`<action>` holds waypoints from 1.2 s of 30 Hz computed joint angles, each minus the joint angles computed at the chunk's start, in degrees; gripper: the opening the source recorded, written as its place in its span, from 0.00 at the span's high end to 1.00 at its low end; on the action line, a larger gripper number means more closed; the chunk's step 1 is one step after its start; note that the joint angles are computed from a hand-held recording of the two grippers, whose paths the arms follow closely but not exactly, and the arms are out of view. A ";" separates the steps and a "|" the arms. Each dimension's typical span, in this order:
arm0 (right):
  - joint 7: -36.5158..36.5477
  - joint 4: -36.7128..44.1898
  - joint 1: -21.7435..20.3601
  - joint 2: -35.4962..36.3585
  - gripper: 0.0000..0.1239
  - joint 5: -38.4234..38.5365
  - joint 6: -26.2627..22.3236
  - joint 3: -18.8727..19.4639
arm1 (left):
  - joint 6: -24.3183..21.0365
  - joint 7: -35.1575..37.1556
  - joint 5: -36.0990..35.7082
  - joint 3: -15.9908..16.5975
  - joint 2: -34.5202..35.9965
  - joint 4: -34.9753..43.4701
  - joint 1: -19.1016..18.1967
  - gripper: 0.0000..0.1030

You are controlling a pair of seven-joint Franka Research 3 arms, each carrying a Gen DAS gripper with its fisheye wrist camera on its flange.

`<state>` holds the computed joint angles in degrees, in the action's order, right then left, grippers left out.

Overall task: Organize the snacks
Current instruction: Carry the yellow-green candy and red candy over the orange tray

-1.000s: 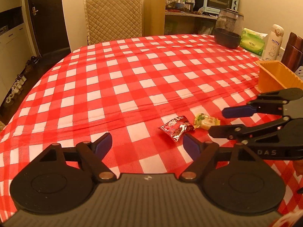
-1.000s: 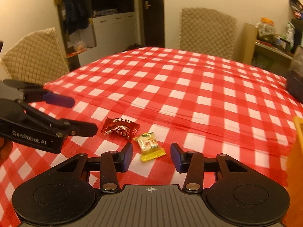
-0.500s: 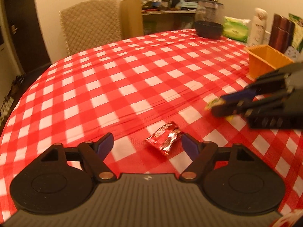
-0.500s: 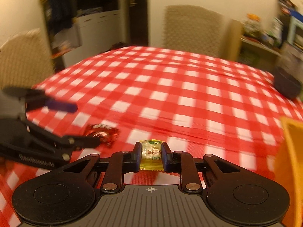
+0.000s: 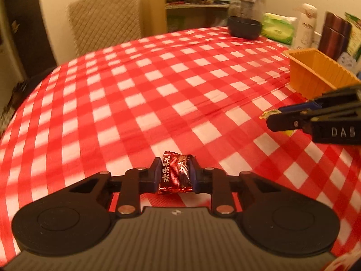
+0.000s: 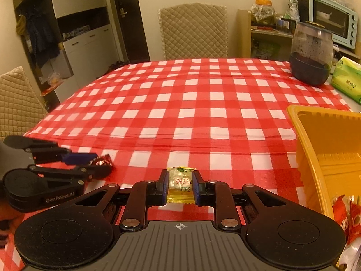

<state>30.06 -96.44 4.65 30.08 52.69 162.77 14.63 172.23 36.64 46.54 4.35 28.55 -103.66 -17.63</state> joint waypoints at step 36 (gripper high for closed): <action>-6.61 -39.18 9.17 -42.70 0.82 17.17 -3.63 -16.35 | -19.89 -43.79 15.49 -18.76 -28.01 -17.75 -1.63 0.78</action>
